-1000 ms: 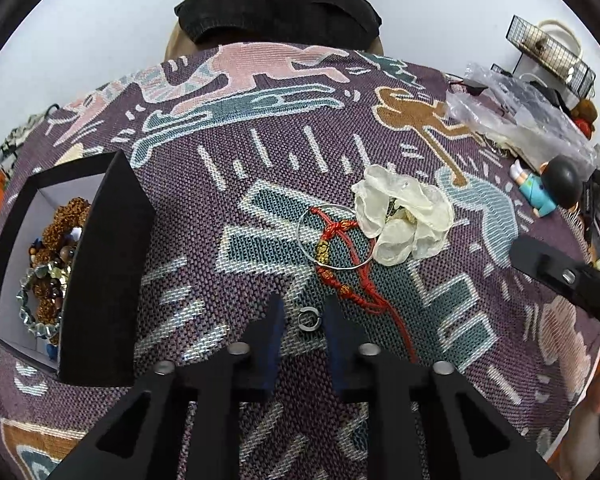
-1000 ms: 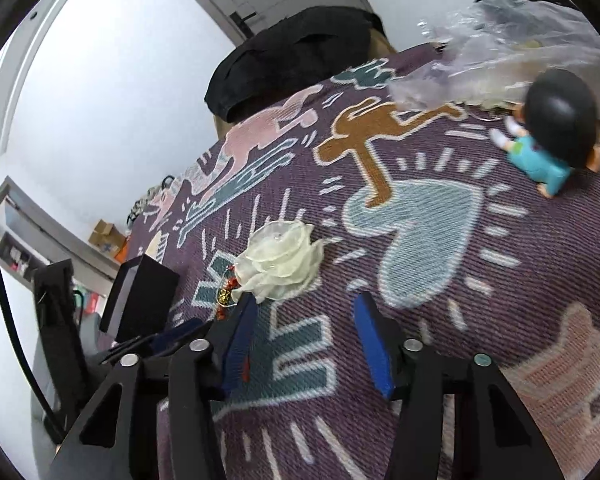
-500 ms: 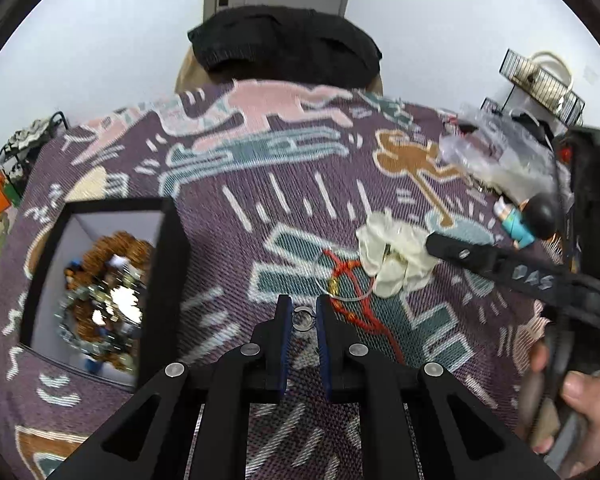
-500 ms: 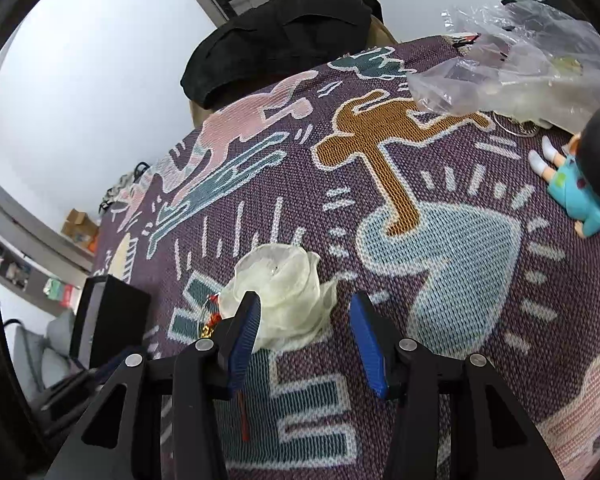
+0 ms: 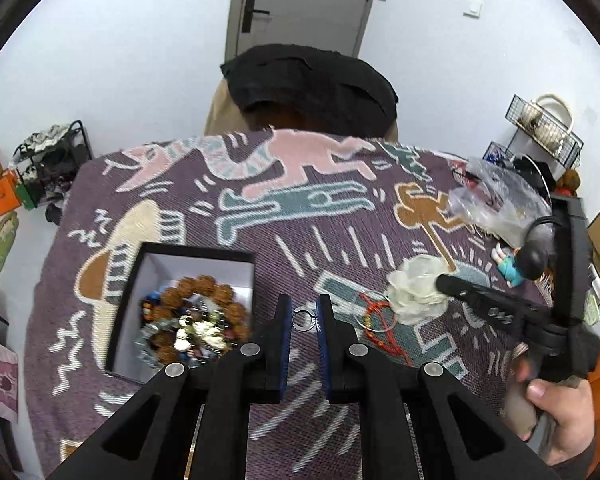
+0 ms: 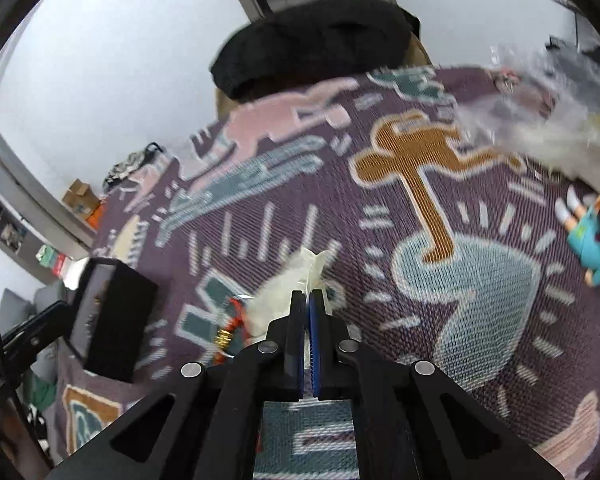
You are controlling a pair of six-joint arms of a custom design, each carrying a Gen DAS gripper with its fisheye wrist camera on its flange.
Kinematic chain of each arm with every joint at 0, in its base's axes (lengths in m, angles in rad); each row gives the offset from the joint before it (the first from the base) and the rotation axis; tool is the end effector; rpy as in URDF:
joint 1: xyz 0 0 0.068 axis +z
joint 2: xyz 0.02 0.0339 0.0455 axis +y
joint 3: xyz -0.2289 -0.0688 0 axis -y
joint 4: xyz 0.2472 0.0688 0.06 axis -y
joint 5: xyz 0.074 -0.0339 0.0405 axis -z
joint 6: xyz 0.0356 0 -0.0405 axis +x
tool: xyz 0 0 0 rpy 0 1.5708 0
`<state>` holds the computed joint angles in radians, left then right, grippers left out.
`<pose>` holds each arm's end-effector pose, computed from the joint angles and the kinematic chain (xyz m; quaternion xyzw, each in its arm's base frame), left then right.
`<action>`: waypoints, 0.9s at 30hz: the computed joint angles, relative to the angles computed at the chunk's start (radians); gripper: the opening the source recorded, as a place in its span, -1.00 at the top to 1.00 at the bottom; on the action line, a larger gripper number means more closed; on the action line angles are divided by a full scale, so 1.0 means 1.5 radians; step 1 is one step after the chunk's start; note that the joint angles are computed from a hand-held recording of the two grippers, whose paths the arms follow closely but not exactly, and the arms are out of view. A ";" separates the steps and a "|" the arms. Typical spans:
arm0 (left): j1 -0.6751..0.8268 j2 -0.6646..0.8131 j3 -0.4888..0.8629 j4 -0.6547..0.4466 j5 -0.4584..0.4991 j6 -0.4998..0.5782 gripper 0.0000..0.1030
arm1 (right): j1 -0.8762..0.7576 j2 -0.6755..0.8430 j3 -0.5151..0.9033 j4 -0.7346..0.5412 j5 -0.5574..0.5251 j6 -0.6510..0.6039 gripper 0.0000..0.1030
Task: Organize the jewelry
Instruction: 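Grasp the white flower brooch with right tool while left grasps a small ring, then lower the flower brooch into the black box and open the right tool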
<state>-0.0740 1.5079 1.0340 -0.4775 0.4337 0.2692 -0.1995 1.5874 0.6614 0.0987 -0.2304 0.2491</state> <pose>0.3127 -0.0382 0.1960 0.2234 0.9053 -0.1749 0.3162 0.2897 -0.0503 0.1009 0.1651 0.9116 0.1160 0.3581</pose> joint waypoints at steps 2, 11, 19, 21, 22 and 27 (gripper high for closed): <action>0.018 0.004 0.012 -0.009 0.009 0.007 0.76 | 0.006 -0.040 -0.007 -0.015 0.008 -0.005 0.94; 0.095 0.042 0.066 -0.045 0.052 0.040 0.76 | 0.060 -0.189 0.000 -0.105 0.043 -0.010 0.94; 0.142 0.092 0.124 -0.100 0.108 0.073 0.74 | 0.137 -0.239 0.028 -0.149 0.078 -0.001 0.94; 0.152 0.109 0.143 -0.127 0.125 0.089 0.62 | 0.157 -0.238 0.038 -0.153 0.083 0.003 0.94; 0.157 0.117 0.151 -0.135 0.131 0.095 0.31 | 0.171 -0.235 0.045 -0.156 0.087 0.004 0.94; 0.197 0.098 0.123 -0.094 0.160 0.098 -0.36 | 0.218 -0.214 0.071 -0.155 0.094 0.014 0.94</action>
<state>0.2215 1.6550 1.2179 -0.6190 0.6731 0.4169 0.1274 1.2664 0.7685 -0.1335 -0.0900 0.2705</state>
